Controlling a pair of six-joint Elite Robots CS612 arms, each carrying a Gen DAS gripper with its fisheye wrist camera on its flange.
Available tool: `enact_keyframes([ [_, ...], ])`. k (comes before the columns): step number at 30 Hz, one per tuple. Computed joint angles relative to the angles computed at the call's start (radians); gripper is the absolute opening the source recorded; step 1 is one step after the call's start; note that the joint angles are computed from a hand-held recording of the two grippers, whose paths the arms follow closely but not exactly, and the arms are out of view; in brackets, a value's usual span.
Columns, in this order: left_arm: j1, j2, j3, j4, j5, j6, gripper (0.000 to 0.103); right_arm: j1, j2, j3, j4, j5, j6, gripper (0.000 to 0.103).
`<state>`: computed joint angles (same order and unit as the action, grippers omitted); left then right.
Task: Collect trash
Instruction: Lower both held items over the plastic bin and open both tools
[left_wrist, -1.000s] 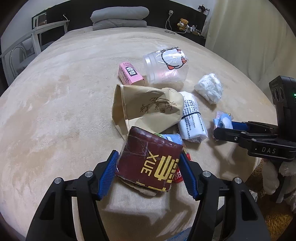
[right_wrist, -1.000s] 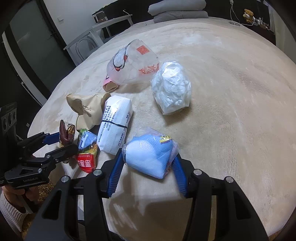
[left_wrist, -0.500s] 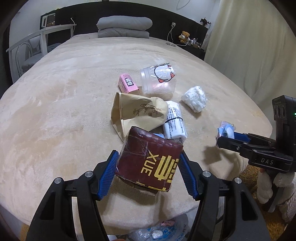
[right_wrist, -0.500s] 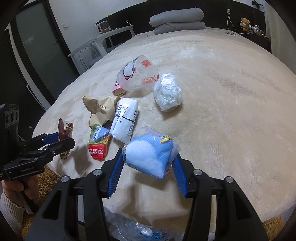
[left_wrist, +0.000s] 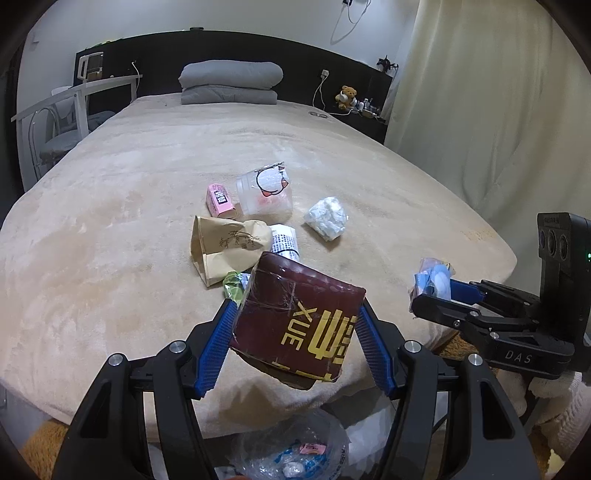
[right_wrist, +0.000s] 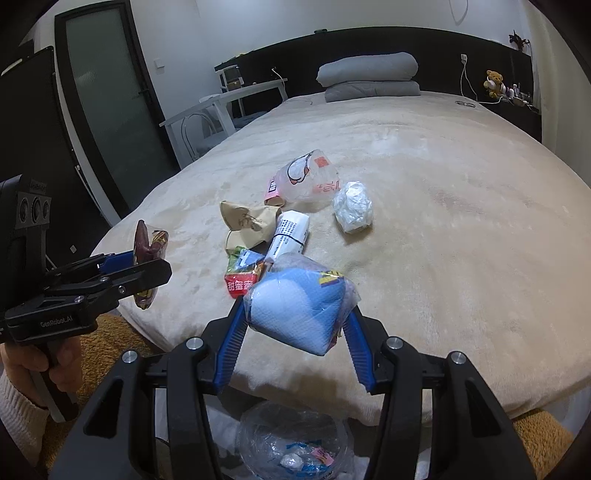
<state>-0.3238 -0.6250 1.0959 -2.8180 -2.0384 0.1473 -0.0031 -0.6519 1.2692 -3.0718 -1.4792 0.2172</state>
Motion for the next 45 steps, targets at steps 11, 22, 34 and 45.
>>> enact_keyframes([
  [11, -0.009, -0.089, 0.174, -0.1, -0.01, 0.003, 0.063, 0.022, -0.074, 0.14, -0.098, -0.022, 0.003, 0.051],
  [22, -0.006, -0.129, 0.271, -0.132, -0.027, -0.005, 0.063, 0.037, -0.11, 0.219, -0.144, -0.021, 0.02, 0.051],
  [34, -0.002, -0.118, 0.293, -0.091, -0.024, -0.01, 0.063, 0.04, -0.101, 0.221, -0.072, 0.017, 0.076, 0.051],
  [45, 0.005, -0.093, 0.254, 0.103, -0.053, -0.004, 0.063, 0.034, -0.079, 0.156, 0.148, 0.07, 0.192, 0.051],
])
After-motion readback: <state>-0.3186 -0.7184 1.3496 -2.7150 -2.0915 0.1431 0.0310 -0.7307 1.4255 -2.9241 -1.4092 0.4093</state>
